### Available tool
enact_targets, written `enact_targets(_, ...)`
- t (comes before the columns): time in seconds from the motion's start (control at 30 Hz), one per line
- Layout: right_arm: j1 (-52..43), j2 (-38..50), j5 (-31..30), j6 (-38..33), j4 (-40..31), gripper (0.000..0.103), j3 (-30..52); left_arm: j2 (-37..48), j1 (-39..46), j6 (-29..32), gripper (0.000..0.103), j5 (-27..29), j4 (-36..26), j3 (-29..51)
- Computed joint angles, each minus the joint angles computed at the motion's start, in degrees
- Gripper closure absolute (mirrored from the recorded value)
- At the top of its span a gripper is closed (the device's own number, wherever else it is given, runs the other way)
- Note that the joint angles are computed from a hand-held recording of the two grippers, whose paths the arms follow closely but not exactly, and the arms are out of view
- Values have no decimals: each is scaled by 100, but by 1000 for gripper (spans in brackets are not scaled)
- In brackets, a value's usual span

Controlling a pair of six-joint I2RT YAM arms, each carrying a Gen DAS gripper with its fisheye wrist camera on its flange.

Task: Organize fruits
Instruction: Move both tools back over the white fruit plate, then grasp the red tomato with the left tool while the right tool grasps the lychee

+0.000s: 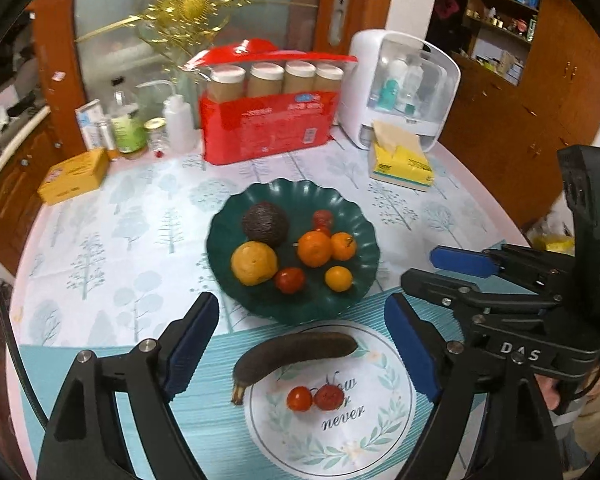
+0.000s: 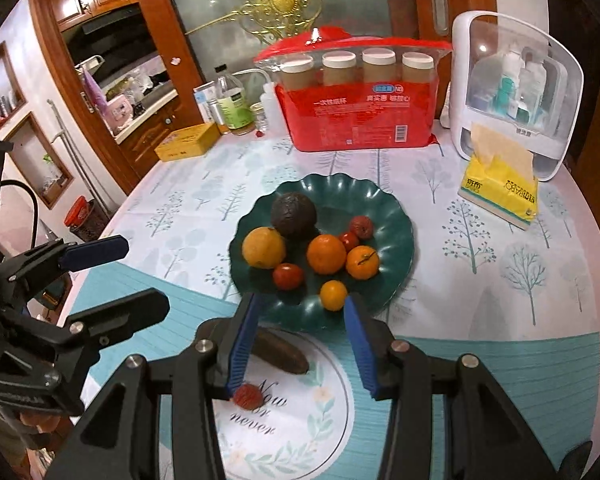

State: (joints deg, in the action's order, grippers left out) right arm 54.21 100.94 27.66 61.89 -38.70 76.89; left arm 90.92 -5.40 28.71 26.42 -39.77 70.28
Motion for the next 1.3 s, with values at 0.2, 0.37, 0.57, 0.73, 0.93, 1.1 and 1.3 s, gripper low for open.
enact_targets(0.2,359,48,116,212,33,58,-97,-601,270,-75,18,-85,404,-857)
enact_targets(0.37,605,188,26,376,324,58,-325,-766,466,7,18,-68,592,-1526)
enact_targets(0.57,906,669,-67,573,568,58,-436,-464,753,127,18,-190,1069,-2182)
enact_targets(0.73,1005,1160,-268,509,852,58,-419,35,915,248,23,-309,1484,-2375)
enact_targets(0.93,956,1619,-542,316,1286,58,-343,601,904,178,36,-366,1749,-2308)
enact_targets(1.1,875,1941,-719,159,1448,58,-151,829,921,177,40,-288,1724,-2170)
enact_targets(1.3,821,2198,-716,-29,1405,58,163,980,922,177,40,-250,1671,-2057)
